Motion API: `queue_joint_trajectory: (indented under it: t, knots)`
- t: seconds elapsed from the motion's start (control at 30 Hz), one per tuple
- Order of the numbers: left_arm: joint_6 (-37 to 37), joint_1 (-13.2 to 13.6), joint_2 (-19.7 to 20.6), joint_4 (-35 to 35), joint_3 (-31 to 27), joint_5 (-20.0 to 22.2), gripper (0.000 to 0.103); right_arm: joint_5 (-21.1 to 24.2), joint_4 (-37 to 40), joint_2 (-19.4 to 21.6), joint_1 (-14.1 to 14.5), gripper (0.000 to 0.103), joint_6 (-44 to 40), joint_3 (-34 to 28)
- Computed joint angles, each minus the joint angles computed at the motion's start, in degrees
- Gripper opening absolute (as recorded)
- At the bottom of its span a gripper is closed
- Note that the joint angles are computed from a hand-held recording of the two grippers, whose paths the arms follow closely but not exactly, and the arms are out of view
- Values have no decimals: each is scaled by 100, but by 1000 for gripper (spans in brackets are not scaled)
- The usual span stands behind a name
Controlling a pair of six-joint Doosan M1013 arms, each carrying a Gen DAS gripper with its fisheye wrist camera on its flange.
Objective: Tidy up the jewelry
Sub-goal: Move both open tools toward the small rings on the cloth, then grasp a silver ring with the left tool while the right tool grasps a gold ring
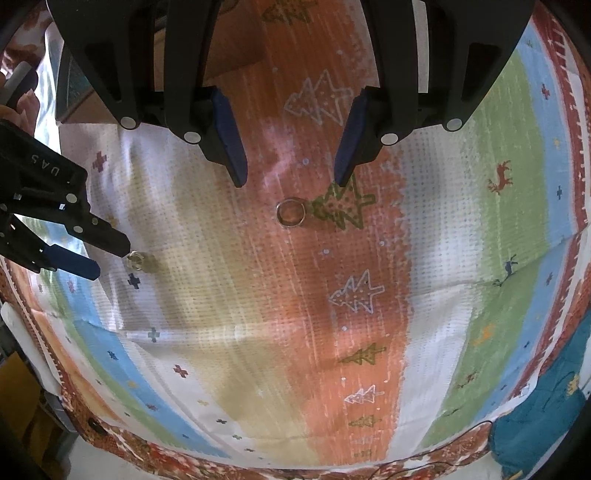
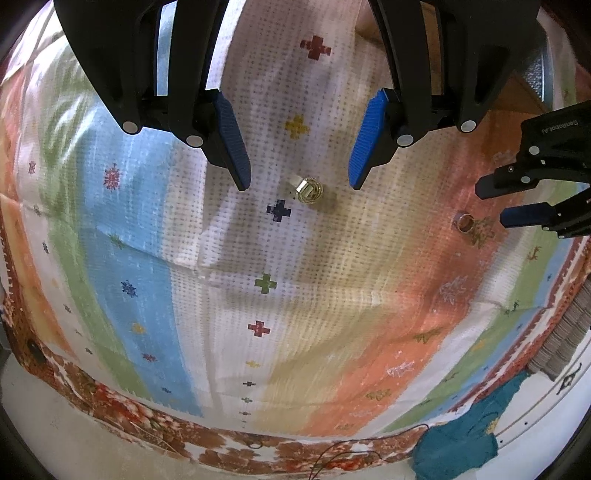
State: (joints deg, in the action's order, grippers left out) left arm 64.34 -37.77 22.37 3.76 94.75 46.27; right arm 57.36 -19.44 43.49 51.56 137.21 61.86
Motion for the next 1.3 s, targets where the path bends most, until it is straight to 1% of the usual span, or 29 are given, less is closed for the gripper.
queue_joint_trajectory:
  t: [0.27, 0.33, 0.37, 0.4, 0.43, 0.5, 0.57, 0.6, 0.67, 0.7, 0.73, 0.83, 0.9, 0.97, 1.1, 1.17, 1.3]
  knots:
    - [129, 18, 178, 51, -107, 62, 47, 42, 162, 100, -67, 55, -103, -92]
    - [140, -4, 220, 130, -142, 49, 46, 82, 194, 133, -81, 47, -128, -115]
    - [185, -11, 230, 112, -150, 20, 38, 131, 122, 152, -76, 45, -84, -133]
    - [247, -16, 244, 92, -167, 13, 32, 171, 110, 168, -76, 42, -82, -153]
    - [233, -26, 262, 134, -197, 48, 26, 184, 137, 181, -84, 42, -113, -174]
    - [160, -30, 301, 191, -244, 75, 21, 157, 192, 194, -102, 42, -140, -202]
    - [164, -32, 343, 216, -292, 75, 19, 161, 211, 198, -110, 42, -157, -206]
    - [159, -42, 360, 255, -306, 75, 19, 190, 193, 214, -105, 41, -179, -228]
    - [160, -51, 377, 275, -326, 79, 19, 192, 205, 229, -102, 32, -237, -254]
    - [156, -59, 387, 285, -338, 81, 18, 178, 245, 233, -104, 23, -300, -261]
    - [159, -63, 386, 295, -336, 82, 18, 190, 267, 243, -99, 19, -346, -280]
    - [170, -64, 417, 280, -408, 147, 18, 196, 228, 242, -83, 18, -370, -277]
    - [121, -69, 396, 294, -394, 171, 18, 115, 267, 197, -85, 18, -352, -214]
    - [-30, -91, 337, 436, -356, 189, 18, 18, 218, 131, -72, 18, -254, -128]
    - [-182, -100, 181, 399, -297, 87, 18, -77, 32, -9, -4, 18, -107, 0]
    - [-207, -110, 97, 384, -245, 65, 18, -29, -190, -64, 57, 18, 12, 30]
    - [-301, -148, -59, 357, -108, 36, 18, -228, -143, -219, 103, 18, 154, 203]
